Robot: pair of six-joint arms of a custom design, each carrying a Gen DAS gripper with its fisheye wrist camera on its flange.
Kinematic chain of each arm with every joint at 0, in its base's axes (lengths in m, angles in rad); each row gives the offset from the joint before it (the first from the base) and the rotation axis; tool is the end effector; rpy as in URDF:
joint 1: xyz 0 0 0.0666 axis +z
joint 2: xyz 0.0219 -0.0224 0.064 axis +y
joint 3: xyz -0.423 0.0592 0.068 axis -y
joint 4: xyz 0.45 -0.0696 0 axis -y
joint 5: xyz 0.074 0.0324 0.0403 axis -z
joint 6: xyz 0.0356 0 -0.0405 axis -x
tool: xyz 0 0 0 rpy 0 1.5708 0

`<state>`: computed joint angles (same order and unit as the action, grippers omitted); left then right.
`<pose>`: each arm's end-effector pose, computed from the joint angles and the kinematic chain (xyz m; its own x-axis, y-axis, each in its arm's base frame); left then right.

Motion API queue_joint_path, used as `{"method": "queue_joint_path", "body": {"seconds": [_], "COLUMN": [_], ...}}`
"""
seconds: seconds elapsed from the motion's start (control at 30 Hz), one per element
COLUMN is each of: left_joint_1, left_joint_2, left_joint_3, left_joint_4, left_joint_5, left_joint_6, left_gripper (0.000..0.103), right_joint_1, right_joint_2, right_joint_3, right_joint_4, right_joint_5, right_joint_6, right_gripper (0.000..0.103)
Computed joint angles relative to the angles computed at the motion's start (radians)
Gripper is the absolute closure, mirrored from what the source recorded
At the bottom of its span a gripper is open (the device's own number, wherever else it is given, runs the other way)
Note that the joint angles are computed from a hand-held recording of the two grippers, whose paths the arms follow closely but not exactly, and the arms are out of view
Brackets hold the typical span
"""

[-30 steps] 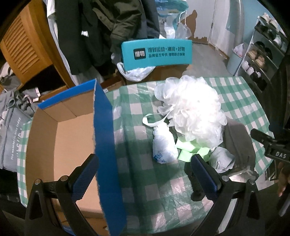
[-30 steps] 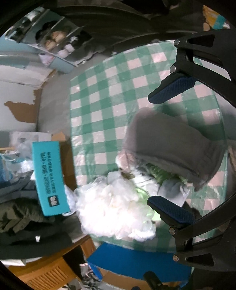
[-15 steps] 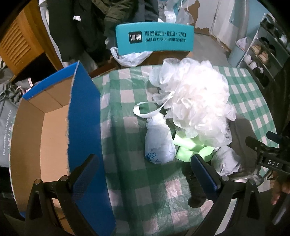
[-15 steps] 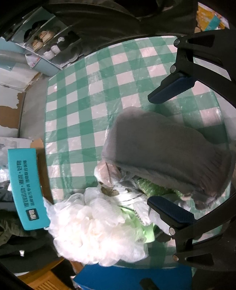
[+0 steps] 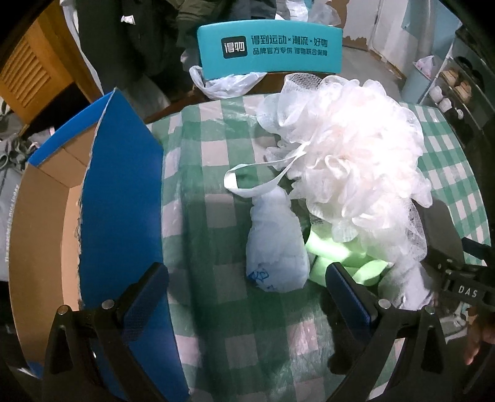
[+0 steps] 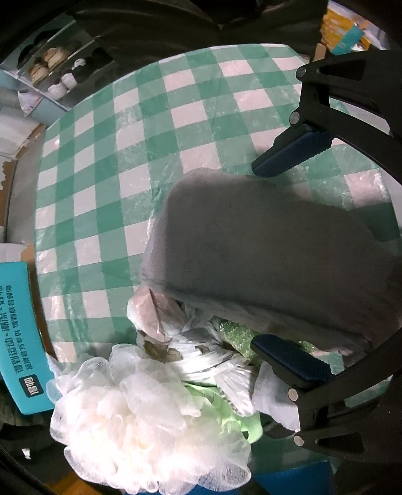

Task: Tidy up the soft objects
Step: 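Close the right tool on the grey towel while the left tool closes on the white plastic bundle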

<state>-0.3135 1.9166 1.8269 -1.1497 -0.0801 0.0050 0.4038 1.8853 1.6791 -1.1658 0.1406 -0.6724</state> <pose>0.6789 -0.2175 0.3616 -0.9009 0.2868 -0.3257 0.2781 0.9577 0.0740 0.6268 0.2619 0.3125 -0.9317 0.2726 -0.2401 0.2770 0.9607 0.0155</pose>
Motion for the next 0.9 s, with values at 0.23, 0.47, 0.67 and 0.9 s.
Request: {"method": "queue_joint_path", "body": {"seconds": [0.23,0.47,0.67,0.9], "left_joint_1": [-0.011,-0.003,0.006,0.022], "left_joint_2": [0.018,0.073,0.106,0.124], "left_joint_3": [0.025,0.073,0.099,0.105], "left_joint_4": [-0.007,-0.031,-0.009,-0.031], "left_joint_5": [0.015,0.047,0.071,0.138], "left_joint_6": [-0.011,0.024,0.007,0.036], "left_gripper": [0.001,0.001,0.005,0.043], "right_joint_1": [0.001,-0.021,-0.037,-0.035], "right_joint_2": [0.013,-0.006,-0.020,-0.024], "right_joint_3": [0.001,-0.024,-0.027,-0.019], "right_joint_4": [0.010,0.044,0.050,0.049], "right_joint_5": [0.000,-0.031,-0.029,-0.014], "right_joint_6": [0.038,0.073,0.080,0.101], "right_gripper": [0.017,0.052,0.070,0.078]}}
